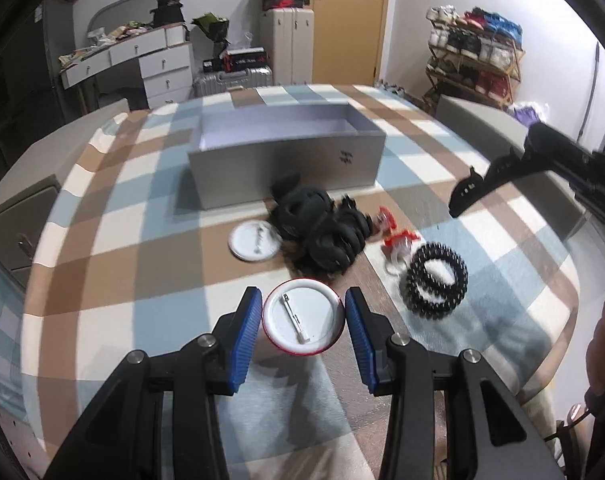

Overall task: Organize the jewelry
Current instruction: 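Lower badge into grey box and open left tool while right tool releases coil there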

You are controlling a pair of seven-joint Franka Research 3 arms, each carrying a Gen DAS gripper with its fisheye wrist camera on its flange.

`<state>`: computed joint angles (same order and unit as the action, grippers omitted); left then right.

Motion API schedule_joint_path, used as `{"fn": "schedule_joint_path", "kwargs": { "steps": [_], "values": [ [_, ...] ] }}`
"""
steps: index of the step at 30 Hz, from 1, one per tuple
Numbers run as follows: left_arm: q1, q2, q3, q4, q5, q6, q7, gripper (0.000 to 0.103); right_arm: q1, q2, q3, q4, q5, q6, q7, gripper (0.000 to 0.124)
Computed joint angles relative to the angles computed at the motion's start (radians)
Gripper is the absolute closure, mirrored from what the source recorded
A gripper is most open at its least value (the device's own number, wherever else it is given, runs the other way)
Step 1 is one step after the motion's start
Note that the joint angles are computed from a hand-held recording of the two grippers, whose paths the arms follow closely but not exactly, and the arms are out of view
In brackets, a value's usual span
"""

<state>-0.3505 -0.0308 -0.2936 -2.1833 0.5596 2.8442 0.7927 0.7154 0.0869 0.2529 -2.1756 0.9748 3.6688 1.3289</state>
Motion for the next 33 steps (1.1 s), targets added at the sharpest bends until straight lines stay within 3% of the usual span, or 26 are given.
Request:
{"fn": "schedule_joint_path", "kwargs": {
  "steps": [7,10,15,19,25,29,33],
  "values": [
    [0.028,-0.013,0.008,0.033,0.083,0.032,-0.063,0.066,-0.03,0.007,-0.013,0.033,-0.111,-0.041,0.071,0.111],
    [0.039,0.008,0.019,0.073,0.081,0.052,-0.045,0.066,-0.07,0.017,-0.015,0.041,-0.262,-0.069,0.195,0.111],
    [0.052,0.056,0.037,0.145,0.099,0.077,-0.03,0.066,-0.118,0.066,-0.027,0.132,-0.413,-0.141,0.297,0.111],
    [0.065,0.108,0.036,0.191,-0.07,0.112,0.119,0.066,-0.123,0.118,-0.054,0.222,-0.461,-0.182,0.3,0.111],
    [0.064,0.205,0.031,0.293,-0.186,0.089,0.247,0.066,-0.128,0.215,-0.09,0.363,-0.511,-0.259,0.304,0.111],
    [0.077,0.276,0.005,0.372,-0.283,0.049,0.353,0.066,-0.202,0.28,-0.033,0.44,-0.556,-0.325,0.337,0.111],
    [0.075,0.326,0.0,0.432,-0.339,0.009,0.422,0.066,-0.202,0.344,-0.053,0.517,-0.574,-0.395,0.357,0.111]
  ]
}}
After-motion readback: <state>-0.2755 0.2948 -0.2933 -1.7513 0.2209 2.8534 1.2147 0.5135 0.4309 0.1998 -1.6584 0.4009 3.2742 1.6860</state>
